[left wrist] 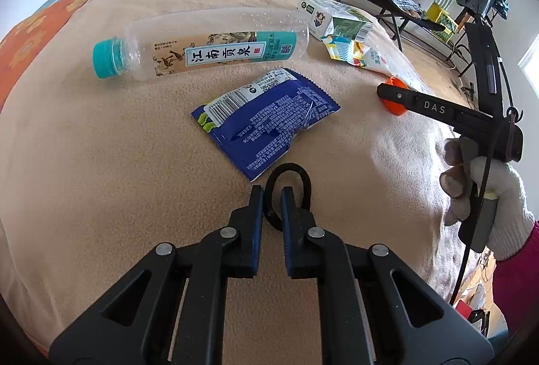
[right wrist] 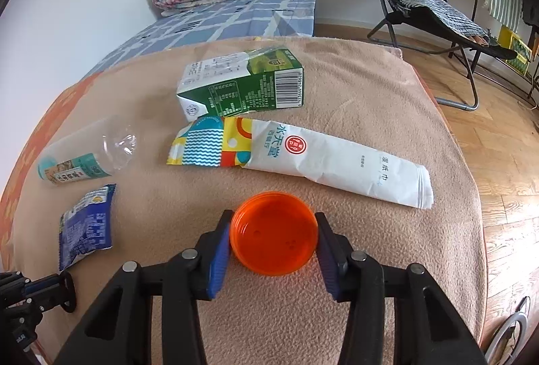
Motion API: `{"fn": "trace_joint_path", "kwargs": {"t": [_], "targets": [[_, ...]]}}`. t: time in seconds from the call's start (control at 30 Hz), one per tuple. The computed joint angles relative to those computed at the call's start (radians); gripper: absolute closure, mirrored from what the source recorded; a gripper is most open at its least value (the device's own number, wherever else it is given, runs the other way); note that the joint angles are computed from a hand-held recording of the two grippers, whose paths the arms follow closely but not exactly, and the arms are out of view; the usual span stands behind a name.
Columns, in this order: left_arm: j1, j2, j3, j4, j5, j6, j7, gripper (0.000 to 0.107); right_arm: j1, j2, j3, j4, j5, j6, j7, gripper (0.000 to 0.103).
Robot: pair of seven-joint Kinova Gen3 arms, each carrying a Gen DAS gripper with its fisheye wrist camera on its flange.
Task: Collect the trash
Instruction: 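Grasp the black hair tie with the left tool while the right tool grasps the orange cap, then carry the hair tie and orange cap over the blue basket with both tools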
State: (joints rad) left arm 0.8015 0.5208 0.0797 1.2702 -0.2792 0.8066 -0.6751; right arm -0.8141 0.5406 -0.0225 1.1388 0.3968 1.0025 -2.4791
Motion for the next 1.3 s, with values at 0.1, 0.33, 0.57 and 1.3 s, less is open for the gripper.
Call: {"fn": "trace_joint_path", "kwargs": {"t": [0.1,0.33,0.57,1.3], "targets": [[0.006,-0.013,-0.003,0.012,-0.007,-0.007,0.007,0.1,-0.012,-0.022,0.0,0.015,0.01,-0.004,-0.008,0.056],[0.027,-0.071,-0.007,0.068,-0.042,-0.026,0.064,0.1,-0.052,-0.081,-0.019,0.032,0.045,0.009,-0.024,0.056],[-0.018,-0.067,0.04,0.056,-0.007,0.003,0.052,0.098,-0.095,-0.108,-0.043,0.021,0.075,0.049,-0.037,0.056],[0.058,0.073,-0.019,-0.123,-0.062,0.137,-0.029,0.094,-0.072,-0.143,-0.069,0.081,0.055,0.023,-0.062,0.056]]}}
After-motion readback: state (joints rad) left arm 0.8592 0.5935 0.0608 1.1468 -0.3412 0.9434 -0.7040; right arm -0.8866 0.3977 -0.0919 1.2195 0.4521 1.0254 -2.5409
